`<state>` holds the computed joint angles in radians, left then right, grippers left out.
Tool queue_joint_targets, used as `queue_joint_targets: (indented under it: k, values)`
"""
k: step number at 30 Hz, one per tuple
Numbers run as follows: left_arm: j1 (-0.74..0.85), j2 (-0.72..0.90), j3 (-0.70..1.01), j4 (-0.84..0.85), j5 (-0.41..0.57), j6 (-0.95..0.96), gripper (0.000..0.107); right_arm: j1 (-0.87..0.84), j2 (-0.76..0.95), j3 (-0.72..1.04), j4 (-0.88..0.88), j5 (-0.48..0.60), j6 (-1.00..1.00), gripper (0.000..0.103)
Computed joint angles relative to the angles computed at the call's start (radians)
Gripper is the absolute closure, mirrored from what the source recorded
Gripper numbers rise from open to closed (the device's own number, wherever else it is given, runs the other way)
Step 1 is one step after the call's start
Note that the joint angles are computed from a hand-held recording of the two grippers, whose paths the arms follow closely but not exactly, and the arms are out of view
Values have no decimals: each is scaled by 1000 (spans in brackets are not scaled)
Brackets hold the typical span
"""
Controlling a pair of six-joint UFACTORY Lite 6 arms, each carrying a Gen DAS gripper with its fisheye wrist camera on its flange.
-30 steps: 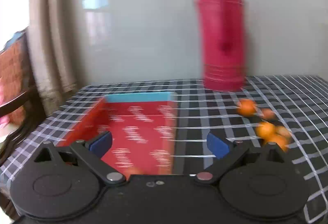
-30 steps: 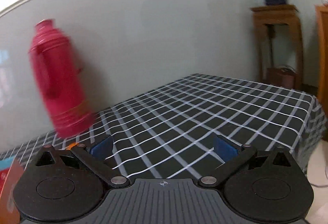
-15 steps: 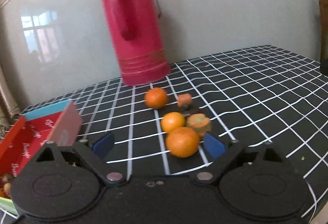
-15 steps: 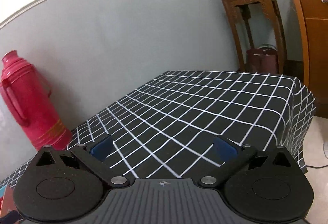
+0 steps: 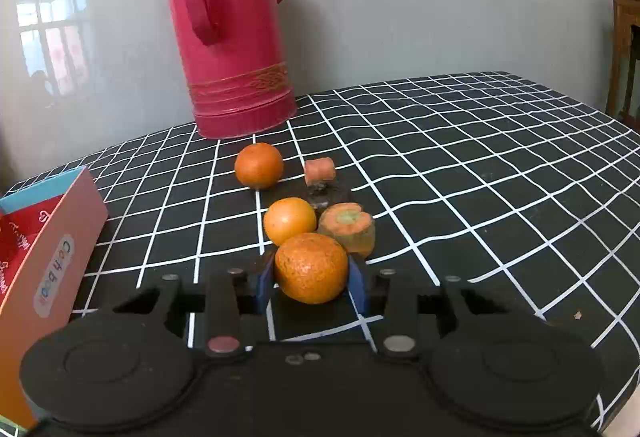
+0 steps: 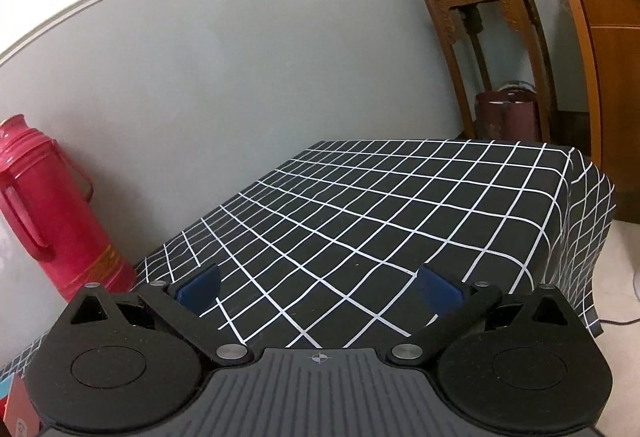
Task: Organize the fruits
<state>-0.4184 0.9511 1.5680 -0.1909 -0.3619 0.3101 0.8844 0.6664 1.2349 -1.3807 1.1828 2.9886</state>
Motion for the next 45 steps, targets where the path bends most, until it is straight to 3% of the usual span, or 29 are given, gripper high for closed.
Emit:
queue_joint_targets:
  k: [7, 17, 20, 24, 31, 35, 37, 39, 45]
  values:
    - [17, -117, -168, -129, -189, 111, 78, 1, 26, 44, -21, -10, -8, 0]
    - [109, -216, -270, -309, -339, 222, 78, 9, 147, 251, -32, -26, -129, 0]
    - [150, -201, -225, -414, -318, 287, 78, 10, 201, 339, -31, -39, -173, 0]
    - [227, -159, -120, -550, -206, 395, 78, 12, 281, 472, -25, -56, -249, 0]
    - [323, -79, 39, -881, -51, 730, 77, 1, 436, 742, 4, -121, -424, 0]
    - [370, -120, -20, -868, 4, 723, 70, -13, 530, 912, 40, -162, -564, 0]
    - [382, -152, -69, -797, 7, 657, 57, -14, 563, 968, 54, -174, -622, 0]
    - [391, -187, -121, -713, -35, 570, 32, -20, 610, 1049, 73, -190, -692, 0]
    - [445, -303, -257, -466, -103, 341, 19, -51, 746, 1278, 147, -257, -925, 0]
